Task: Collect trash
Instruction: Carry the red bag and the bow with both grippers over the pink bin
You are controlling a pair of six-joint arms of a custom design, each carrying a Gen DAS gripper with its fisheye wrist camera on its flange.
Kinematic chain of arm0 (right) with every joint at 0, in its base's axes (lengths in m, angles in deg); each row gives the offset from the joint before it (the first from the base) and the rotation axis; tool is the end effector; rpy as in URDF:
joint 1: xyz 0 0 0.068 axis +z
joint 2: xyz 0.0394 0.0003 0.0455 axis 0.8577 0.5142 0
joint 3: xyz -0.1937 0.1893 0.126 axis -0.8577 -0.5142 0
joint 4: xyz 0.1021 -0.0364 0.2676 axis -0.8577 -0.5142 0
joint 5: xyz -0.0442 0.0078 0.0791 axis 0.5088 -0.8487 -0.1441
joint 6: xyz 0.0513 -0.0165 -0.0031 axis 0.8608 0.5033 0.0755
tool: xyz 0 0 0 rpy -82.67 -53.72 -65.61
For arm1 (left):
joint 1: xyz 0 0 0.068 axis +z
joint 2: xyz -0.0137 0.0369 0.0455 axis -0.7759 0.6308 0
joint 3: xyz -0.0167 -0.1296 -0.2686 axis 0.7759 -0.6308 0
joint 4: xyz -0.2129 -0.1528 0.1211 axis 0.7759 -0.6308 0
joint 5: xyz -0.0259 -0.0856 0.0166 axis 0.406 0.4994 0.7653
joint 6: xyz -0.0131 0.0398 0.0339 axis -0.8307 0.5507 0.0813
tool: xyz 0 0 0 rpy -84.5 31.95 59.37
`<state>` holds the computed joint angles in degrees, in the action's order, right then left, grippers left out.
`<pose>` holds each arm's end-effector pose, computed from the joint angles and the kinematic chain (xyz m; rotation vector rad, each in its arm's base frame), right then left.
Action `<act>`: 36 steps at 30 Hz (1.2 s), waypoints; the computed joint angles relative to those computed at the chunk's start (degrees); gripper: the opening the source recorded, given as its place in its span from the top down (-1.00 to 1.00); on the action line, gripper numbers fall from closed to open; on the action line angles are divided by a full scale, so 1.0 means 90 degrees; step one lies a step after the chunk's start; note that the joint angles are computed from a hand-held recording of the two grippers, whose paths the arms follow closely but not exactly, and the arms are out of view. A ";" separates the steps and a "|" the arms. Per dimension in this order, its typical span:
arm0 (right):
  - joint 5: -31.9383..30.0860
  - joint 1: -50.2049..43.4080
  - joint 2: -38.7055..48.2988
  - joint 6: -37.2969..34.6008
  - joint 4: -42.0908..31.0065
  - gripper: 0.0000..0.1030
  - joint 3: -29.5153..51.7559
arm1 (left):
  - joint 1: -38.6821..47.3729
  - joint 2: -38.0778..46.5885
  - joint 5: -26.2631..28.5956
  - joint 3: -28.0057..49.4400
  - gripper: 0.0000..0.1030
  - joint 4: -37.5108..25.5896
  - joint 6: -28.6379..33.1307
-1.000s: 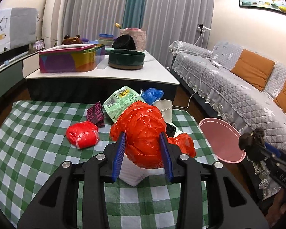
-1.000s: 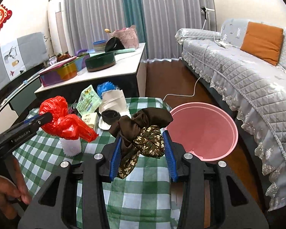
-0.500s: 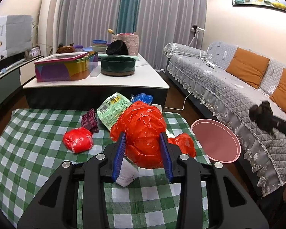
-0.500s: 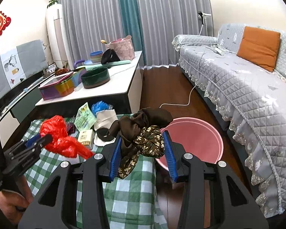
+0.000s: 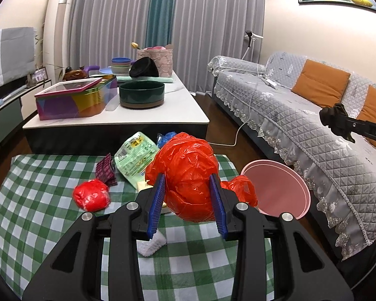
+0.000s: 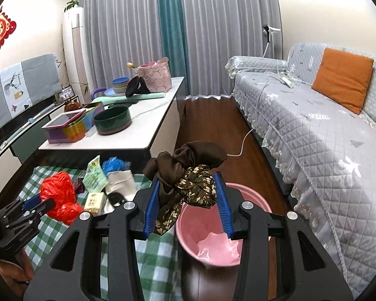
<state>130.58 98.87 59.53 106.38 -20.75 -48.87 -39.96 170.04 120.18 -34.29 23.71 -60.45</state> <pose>0.2391 0.1666 0.1662 0.4159 2.0794 -0.0986 0.3390 0.0434 0.1161 0.5282 2.0769 -0.4148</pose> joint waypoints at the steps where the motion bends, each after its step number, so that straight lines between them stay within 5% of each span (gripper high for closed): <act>1: -0.0039 -0.0116 -0.0017 -0.0094 0.0163 0.19 -0.0099 | -0.0065 -0.0009 -0.0044 0.0005 0.31 0.0014 -0.0042; 13: -0.0607 -0.1072 0.0196 -0.0331 0.1364 0.19 -0.0768 | -0.1085 0.0188 -0.0755 0.0195 0.31 0.0350 -0.0567; 36: -0.0760 -0.2046 0.0710 -0.0715 0.1566 0.19 -0.0641 | -0.2950 0.1358 -0.1482 0.1212 0.31 0.0462 -0.1054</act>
